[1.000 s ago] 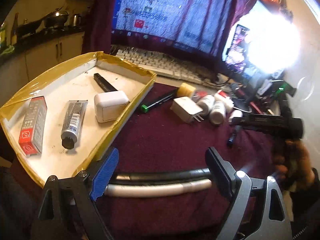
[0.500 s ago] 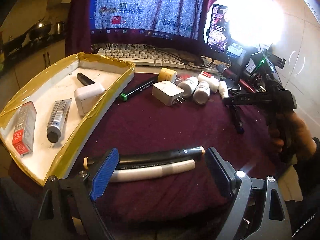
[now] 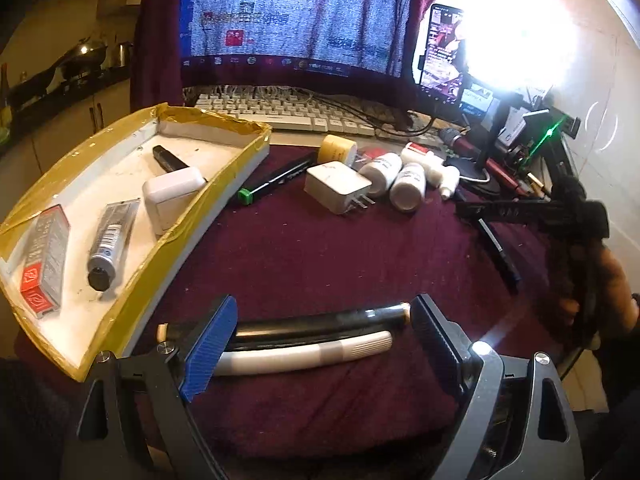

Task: Organize objects
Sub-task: 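Grasp the white marker with the left tool while the right tool holds its marker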

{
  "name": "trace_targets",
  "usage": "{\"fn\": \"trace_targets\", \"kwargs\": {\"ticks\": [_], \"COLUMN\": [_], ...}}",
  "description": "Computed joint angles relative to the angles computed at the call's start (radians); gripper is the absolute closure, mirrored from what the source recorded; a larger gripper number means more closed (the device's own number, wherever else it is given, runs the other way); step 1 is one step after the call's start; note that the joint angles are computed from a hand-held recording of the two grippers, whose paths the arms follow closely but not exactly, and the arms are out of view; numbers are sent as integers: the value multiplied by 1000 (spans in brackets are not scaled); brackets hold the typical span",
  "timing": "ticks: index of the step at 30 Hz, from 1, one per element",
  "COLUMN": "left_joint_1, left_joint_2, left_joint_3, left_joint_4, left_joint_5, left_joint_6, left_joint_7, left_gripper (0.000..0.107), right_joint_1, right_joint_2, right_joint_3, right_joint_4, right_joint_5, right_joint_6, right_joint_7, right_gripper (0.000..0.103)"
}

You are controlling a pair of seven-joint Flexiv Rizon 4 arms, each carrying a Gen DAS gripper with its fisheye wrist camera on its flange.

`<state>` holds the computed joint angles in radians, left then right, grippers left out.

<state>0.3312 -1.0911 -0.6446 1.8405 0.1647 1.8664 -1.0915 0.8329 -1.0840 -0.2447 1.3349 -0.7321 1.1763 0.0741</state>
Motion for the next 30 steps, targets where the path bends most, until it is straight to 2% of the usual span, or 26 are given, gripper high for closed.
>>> {"fn": "trace_targets", "kwargs": {"ticks": [3,7,10,14,19,23,26,27,28,29,30], "left_joint_1": [14,12,13,-10,-11,-7,96,100,92,82,76], "left_joint_2": [-14,-11,-13,17,42,71,49,54,64,76,84], "left_joint_3": [-27,-25,-30,15,39,53,-46,-46,-37,-23,-17], "left_joint_4": [-6,-7,-11,5,9,18,43,49,55,60,66], "left_joint_5": [-7,-12,-10,-9,-9,-2,49,45,33,20,6], "left_joint_6": [-11,-16,-10,21,-11,-29,-113,-124,-131,-145,-164], "left_joint_7": [-7,-11,-7,-21,-17,33,141,164,178,191,204], "left_gripper": [22,22,22,22,23,26,28,29,31,40,42], "right_joint_1": [18,24,21,17,15,12,19,19,18,16,15], "right_joint_2": [4,-9,0,0,0,2,4,4,3,2,2], "right_joint_3": [-22,3,-11,-2,1,2,-9,-8,-4,0,4], "right_joint_4": [18,-29,0,-4,-5,0,8,7,3,-1,-5], "right_joint_5": [-11,-25,-42,-48,-52,-52,-57,-57,-55,-54,-52], "right_joint_6": [12,-89,-30,-39,-40,-29,-18,-22,-29,-36,-42], "right_joint_7": [32,-16,33,22,26,30,45,44,40,33,27], "right_gripper": [82,76,76,76,76,76,75,75,75,75,74]}}
